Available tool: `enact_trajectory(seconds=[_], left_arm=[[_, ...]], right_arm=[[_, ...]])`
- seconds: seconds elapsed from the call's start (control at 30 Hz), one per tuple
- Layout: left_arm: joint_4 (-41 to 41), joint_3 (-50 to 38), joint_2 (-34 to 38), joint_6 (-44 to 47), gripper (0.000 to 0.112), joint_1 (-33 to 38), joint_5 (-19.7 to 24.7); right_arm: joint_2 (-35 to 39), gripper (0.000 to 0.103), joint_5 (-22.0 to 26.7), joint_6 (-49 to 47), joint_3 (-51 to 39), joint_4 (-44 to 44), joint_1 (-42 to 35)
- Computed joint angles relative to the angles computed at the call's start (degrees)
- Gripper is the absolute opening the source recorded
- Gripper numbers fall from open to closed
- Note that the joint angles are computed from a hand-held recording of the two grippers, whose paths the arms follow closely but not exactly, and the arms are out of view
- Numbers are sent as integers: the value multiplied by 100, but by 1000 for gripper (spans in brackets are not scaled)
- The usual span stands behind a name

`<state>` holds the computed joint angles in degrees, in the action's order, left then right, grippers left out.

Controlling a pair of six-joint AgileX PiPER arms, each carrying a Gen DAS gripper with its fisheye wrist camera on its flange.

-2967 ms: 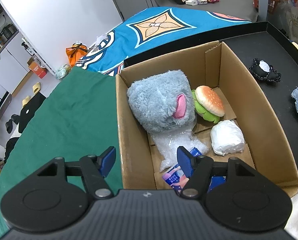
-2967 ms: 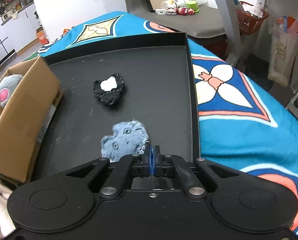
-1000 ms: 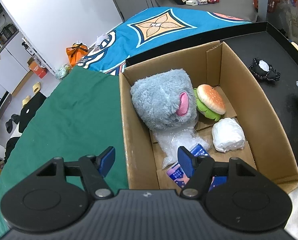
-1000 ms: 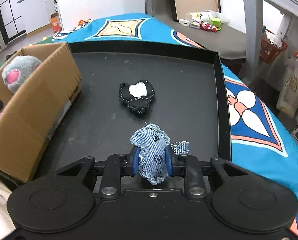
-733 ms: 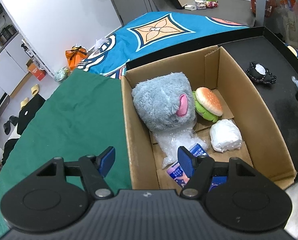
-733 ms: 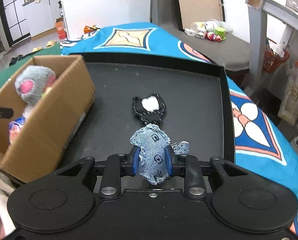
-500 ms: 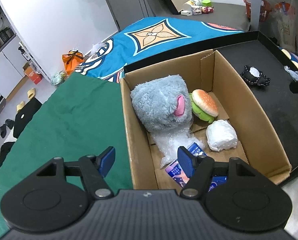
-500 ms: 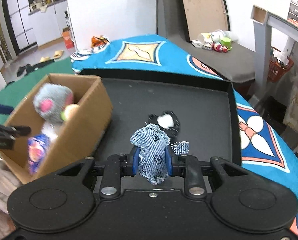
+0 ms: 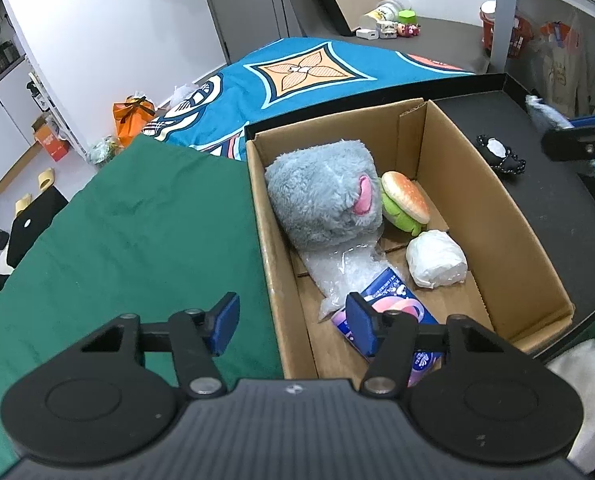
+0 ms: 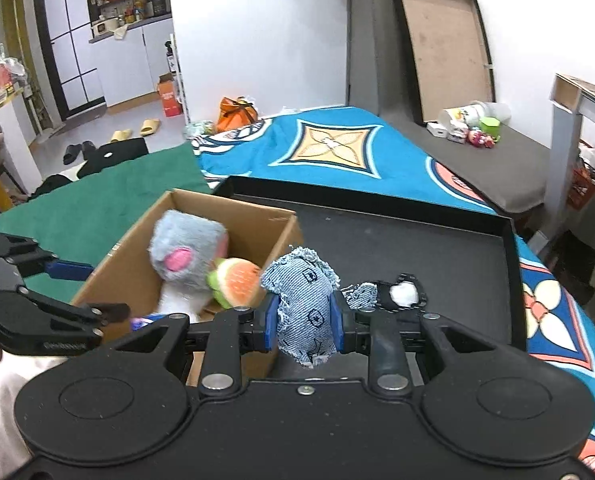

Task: Organize soft objects
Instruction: 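Carry the denim plush with the right gripper into the box and release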

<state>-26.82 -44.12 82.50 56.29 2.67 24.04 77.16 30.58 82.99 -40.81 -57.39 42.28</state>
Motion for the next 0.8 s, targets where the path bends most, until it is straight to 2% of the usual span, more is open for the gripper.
enact_trajectory(seconds=[0.13, 0.3, 0.4, 0.47, 0.57, 0.7, 0.73, 0.8], left_arm=[[-385, 28, 20, 475, 53, 197, 176], [-486, 19, 51, 603, 51, 372, 340], [-527, 13, 78, 657, 42, 458, 379], [-536, 3, 122, 696, 31, 514, 469], [-756, 30, 130, 966, 29, 612, 543], [-956, 94, 127, 1161, 19, 696, 508], [-1006, 112, 107, 1227, 14, 719, 523], [-1099, 139, 78, 1356, 11, 764, 565]], right_arm=[[142, 26, 145, 146, -222, -78, 322], [325, 26, 287, 150, -505, -29, 664], [441, 26, 318, 140, -657, 13, 829], [525, 26, 353, 196, -735, -2, 944], [634, 26, 370, 258, -823, 9, 1055], [746, 28, 359, 275, -885, 93, 1158], [771, 28, 333, 216, -903, 157, 1163], [823, 30, 331, 212, -920, 196, 1212]])
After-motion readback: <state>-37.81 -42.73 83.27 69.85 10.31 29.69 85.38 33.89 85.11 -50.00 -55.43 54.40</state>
